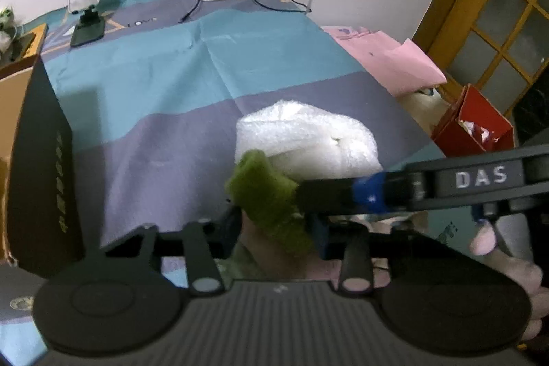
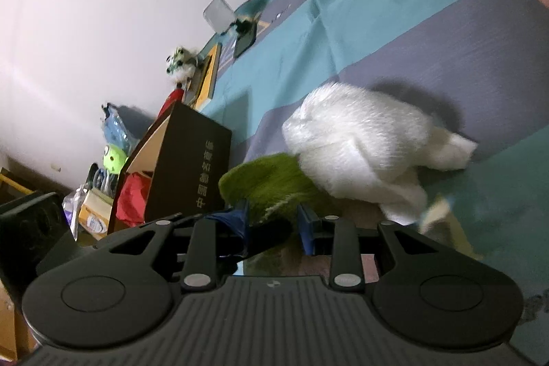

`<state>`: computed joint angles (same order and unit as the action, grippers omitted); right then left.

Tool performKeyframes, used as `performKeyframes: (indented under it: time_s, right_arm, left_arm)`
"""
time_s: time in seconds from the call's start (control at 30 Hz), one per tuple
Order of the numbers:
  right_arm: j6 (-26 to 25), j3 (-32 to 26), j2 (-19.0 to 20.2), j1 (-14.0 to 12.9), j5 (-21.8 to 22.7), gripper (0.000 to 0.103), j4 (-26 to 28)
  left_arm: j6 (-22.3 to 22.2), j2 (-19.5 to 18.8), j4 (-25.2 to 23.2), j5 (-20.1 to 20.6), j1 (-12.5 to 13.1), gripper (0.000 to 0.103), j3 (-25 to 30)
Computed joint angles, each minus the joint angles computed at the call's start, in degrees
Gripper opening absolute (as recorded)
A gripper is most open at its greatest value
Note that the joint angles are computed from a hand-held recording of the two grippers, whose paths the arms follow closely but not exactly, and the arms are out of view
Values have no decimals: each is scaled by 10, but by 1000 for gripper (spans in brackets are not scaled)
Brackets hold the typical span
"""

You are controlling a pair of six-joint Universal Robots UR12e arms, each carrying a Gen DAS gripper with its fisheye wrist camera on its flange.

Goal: Organize soft objects
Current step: 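Carry the green knit piece into the box and release it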

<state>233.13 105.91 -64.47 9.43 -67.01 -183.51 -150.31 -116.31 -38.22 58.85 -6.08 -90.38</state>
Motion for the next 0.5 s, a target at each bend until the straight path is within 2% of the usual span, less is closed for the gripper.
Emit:
performKeyframes:
  time_s: [0.17, 0.5]
  right_arm:
    - [-21, -11, 5, 2, 12, 12, 12]
    - [-57, -35, 6, 24, 11, 11, 12]
  left_arm:
    - [5, 2, 10, -3, 4, 23, -8]
    - [14, 31, 51, -37, 37, 19, -45]
